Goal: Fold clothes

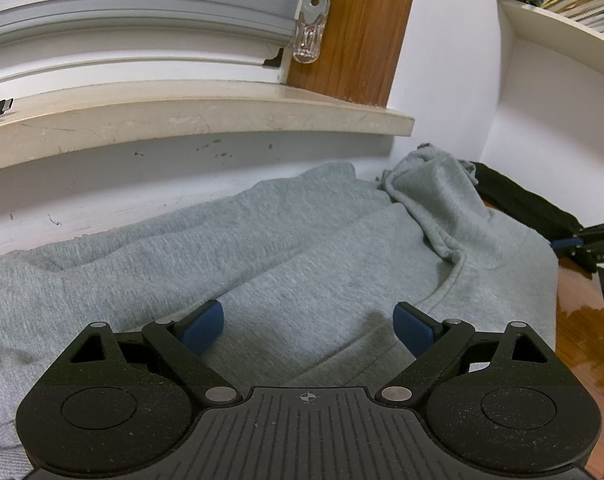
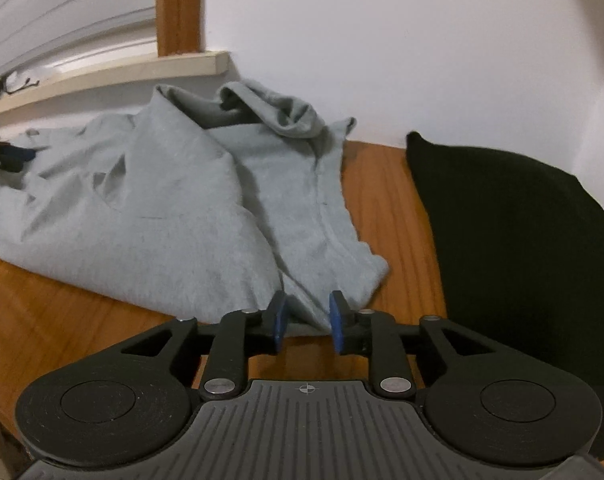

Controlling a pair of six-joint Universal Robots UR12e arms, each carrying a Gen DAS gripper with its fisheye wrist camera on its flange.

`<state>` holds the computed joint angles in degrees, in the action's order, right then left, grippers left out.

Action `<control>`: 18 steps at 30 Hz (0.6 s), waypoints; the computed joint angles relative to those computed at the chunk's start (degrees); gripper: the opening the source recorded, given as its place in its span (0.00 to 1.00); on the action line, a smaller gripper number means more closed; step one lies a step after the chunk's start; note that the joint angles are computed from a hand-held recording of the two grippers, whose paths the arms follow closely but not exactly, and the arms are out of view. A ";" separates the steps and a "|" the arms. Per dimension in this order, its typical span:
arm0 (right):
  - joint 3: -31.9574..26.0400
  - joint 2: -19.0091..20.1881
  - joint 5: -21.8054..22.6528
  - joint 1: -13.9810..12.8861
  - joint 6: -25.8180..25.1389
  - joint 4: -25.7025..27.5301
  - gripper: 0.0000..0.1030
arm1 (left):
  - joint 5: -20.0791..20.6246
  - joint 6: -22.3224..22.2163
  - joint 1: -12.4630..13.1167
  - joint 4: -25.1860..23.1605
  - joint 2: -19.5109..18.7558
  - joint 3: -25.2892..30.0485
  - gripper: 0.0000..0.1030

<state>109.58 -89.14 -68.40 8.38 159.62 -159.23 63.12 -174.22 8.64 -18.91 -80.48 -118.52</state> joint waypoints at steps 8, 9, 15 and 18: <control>-1.75 0.62 1.80 -0.01 -0.82 4.20 0.07 | 0.13 -0.08 -0.03 0.07 -0.03 -0.03 0.91; -1.53 0.45 1.44 -0.14 -0.37 3.46 0.05 | 0.16 -0.09 -0.04 0.10 -0.03 -0.04 0.91; 0.96 -0.25 -0.72 -1.27 7.00 -5.80 0.02 | 0.36 -0.12 -0.14 0.21 -0.08 -0.07 0.91; 0.08 0.23 -2.98 -0.49 6.62 -2.42 0.04 | 0.45 -0.07 -0.20 0.10 -0.11 0.00 0.91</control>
